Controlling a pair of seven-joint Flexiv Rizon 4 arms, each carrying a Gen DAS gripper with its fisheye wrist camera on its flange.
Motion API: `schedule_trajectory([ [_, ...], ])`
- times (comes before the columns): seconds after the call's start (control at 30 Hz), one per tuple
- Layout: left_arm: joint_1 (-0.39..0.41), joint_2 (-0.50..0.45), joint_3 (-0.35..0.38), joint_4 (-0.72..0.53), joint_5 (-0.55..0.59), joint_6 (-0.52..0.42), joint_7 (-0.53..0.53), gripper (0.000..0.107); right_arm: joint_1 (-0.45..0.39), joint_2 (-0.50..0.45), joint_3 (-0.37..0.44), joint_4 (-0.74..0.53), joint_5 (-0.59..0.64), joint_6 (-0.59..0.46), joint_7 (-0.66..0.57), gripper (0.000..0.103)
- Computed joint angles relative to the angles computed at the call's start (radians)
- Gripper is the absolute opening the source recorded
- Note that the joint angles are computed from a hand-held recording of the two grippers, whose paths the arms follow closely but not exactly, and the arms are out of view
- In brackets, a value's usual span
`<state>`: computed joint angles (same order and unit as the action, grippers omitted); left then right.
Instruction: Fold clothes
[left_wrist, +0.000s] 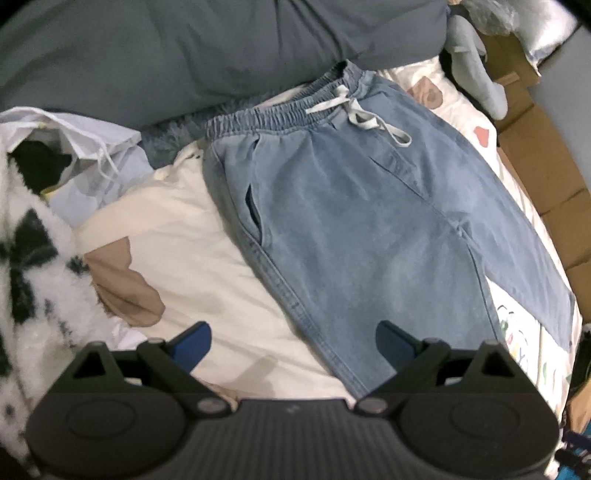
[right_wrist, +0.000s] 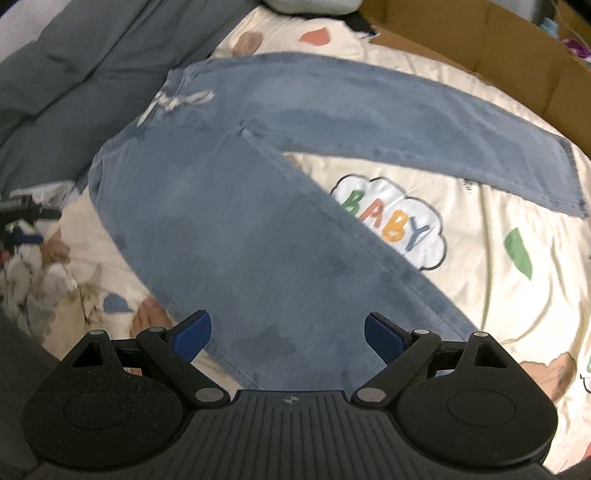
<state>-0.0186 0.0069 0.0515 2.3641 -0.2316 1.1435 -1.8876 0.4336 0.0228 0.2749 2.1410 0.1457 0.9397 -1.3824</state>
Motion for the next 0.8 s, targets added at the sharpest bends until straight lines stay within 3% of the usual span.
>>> schedule_trajectory([
  [0.27,-0.015,-0.079,-0.031,0.051,-0.181,0.128,0.109,0.096,0.031,-0.073,0.028,0.022,0.014,0.018,-0.052,0.094],
  [0.5,-0.013,-0.178,-0.126,0.090,-0.466,0.279,0.277,0.094,0.058,-0.140,0.054,0.046,-0.027,0.011,-0.100,0.094],
  [0.6,0.016,-0.212,-0.218,0.102,-0.654,0.344,0.400,0.090,0.063,-0.165,0.061,0.050,-0.032,0.003,-0.117,0.094],
  [0.8,0.011,-0.271,-0.290,0.082,-0.886,0.404,0.560,0.088,0.072,-0.191,0.049,0.085,-0.099,0.020,-0.031,0.093],
])
